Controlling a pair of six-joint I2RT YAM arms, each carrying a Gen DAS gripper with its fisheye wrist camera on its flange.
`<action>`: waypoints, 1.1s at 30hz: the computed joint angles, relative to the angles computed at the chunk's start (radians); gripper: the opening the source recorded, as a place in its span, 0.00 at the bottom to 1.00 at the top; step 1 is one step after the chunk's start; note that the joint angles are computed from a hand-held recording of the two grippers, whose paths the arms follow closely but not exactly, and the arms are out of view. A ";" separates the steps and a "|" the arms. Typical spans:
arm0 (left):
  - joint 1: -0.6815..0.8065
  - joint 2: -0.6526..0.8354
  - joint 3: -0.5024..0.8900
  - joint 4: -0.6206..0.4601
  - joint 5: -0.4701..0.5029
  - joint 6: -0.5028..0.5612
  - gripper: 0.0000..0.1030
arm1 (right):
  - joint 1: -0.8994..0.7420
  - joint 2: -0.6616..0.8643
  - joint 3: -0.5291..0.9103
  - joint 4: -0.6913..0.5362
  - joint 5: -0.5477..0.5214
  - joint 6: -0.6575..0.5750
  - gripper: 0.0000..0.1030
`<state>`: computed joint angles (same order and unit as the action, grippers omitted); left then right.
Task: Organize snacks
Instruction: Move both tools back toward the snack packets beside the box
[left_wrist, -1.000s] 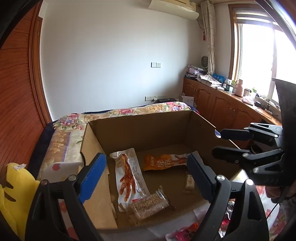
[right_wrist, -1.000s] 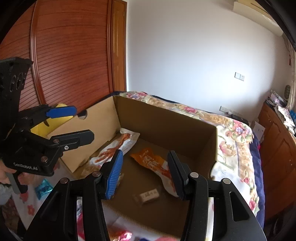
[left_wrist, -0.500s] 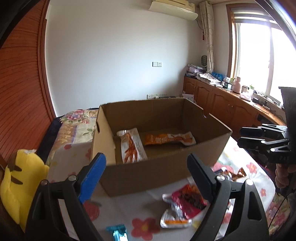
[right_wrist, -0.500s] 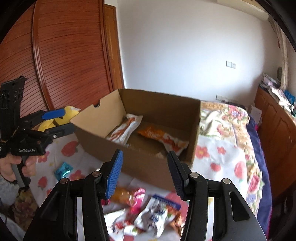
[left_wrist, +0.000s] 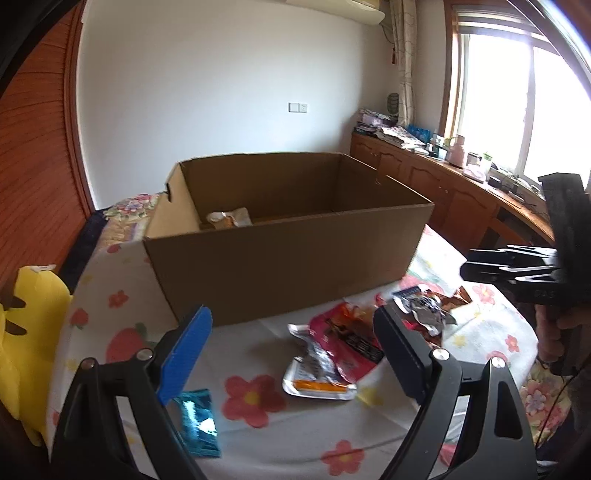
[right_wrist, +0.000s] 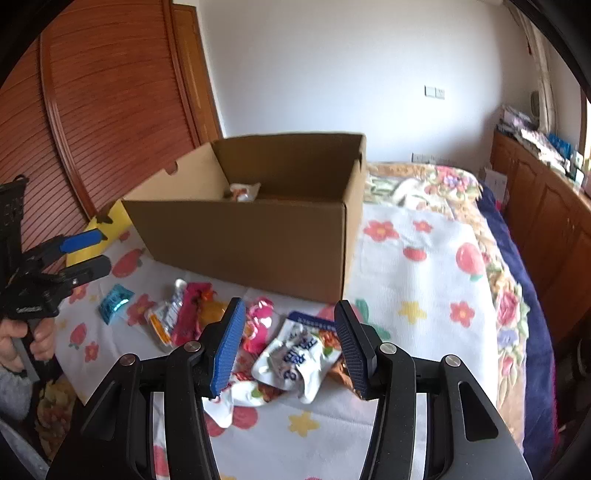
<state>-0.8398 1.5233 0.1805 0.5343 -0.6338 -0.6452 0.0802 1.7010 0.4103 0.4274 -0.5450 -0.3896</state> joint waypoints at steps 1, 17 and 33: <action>-0.004 0.007 0.005 -0.001 0.000 -0.002 0.87 | -0.005 0.019 0.002 0.006 -0.003 -0.003 0.49; -0.043 0.153 0.046 0.069 0.021 -0.049 0.87 | 0.095 0.294 0.074 0.131 0.141 0.038 0.53; 0.001 0.281 0.099 0.149 0.076 -0.004 0.87 | 0.115 0.410 0.116 0.180 0.186 0.042 0.61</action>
<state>-0.8390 1.8041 0.2800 0.6833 -0.5578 -0.6493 0.1956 2.1113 0.5261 0.6071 -0.3589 -0.3472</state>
